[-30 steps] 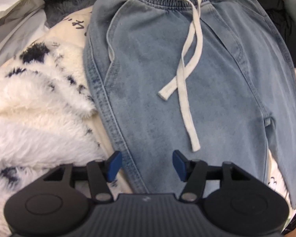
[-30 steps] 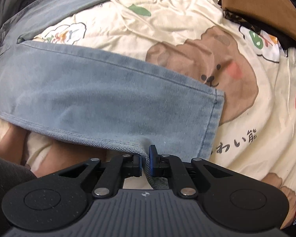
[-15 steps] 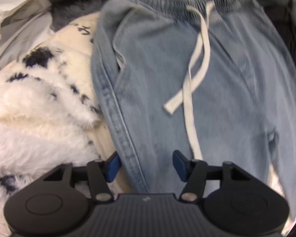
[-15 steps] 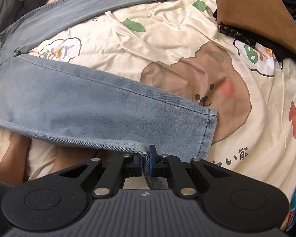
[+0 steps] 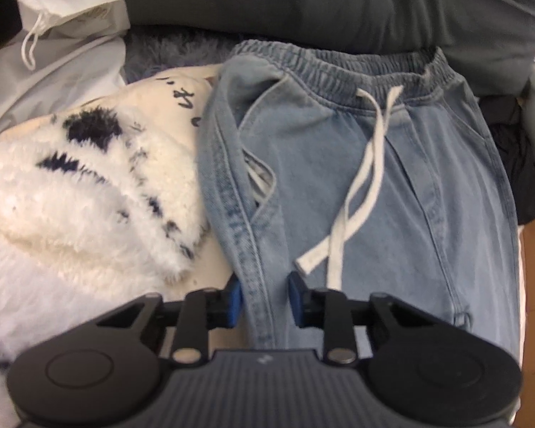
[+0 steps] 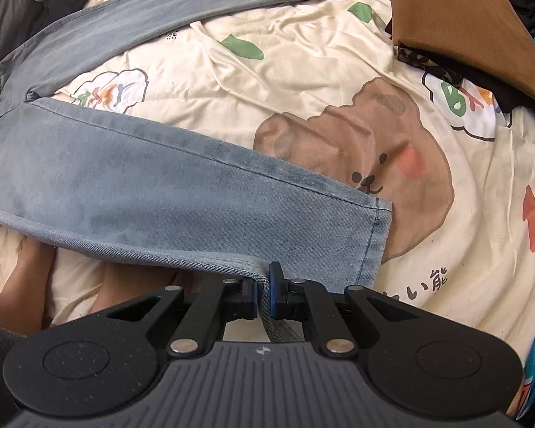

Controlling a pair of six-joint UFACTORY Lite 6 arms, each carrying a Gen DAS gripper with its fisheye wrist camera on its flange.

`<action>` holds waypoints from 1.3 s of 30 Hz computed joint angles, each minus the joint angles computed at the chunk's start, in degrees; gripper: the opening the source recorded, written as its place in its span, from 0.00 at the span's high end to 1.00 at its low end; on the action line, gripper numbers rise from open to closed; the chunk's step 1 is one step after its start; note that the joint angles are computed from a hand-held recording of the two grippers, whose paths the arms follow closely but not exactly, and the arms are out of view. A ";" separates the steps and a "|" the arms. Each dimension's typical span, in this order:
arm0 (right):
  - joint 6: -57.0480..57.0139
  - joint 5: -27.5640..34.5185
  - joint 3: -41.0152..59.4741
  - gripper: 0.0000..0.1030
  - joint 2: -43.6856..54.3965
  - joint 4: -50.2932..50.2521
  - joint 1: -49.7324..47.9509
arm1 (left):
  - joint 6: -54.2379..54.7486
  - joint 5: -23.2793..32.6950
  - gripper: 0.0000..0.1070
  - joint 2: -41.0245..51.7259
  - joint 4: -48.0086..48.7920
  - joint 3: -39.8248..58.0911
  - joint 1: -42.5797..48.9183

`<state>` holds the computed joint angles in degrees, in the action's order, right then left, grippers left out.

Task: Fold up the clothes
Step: 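Grasp the waistband corner with the left gripper while the right gripper holds the hem, then lift the jeans with both grippers and carry them toward the cardboard box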

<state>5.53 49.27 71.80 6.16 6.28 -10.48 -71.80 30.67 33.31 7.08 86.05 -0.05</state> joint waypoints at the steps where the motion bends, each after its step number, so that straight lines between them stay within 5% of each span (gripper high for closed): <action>1: 0.01 0.02 -0.11 0.97 -0.05 0.07 -0.01 | -0.54 -0.58 0.75 -0.09 0.49 -0.53 0.26; 14: 1.17 0.58 0.89 0.97 -0.52 1.03 -0.87 | -0.99 -13.96 0.76 -9.92 -5.20 -13.69 2.87; 17: 1.65 0.86 1.91 0.97 -0.17 0.80 -0.90 | -3.64 -14.35 0.89 -10.48 -3.27 -14.42 2.20; 31: -0.43 8.33 9.57 0.97 1.72 2.36 -2.82 | -5.48 -2.33 0.93 -7.67 -1.44 -2.95 1.80; 39: 1.39 15.51 24.66 0.97 8.05 0.26 -2.92 | -4.95 1.73 0.93 -6.09 -3.04 6.32 1.52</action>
<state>6.92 64.79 96.46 14.21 6.54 -13.40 -76.76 32.40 27.22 4.03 92.36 1.47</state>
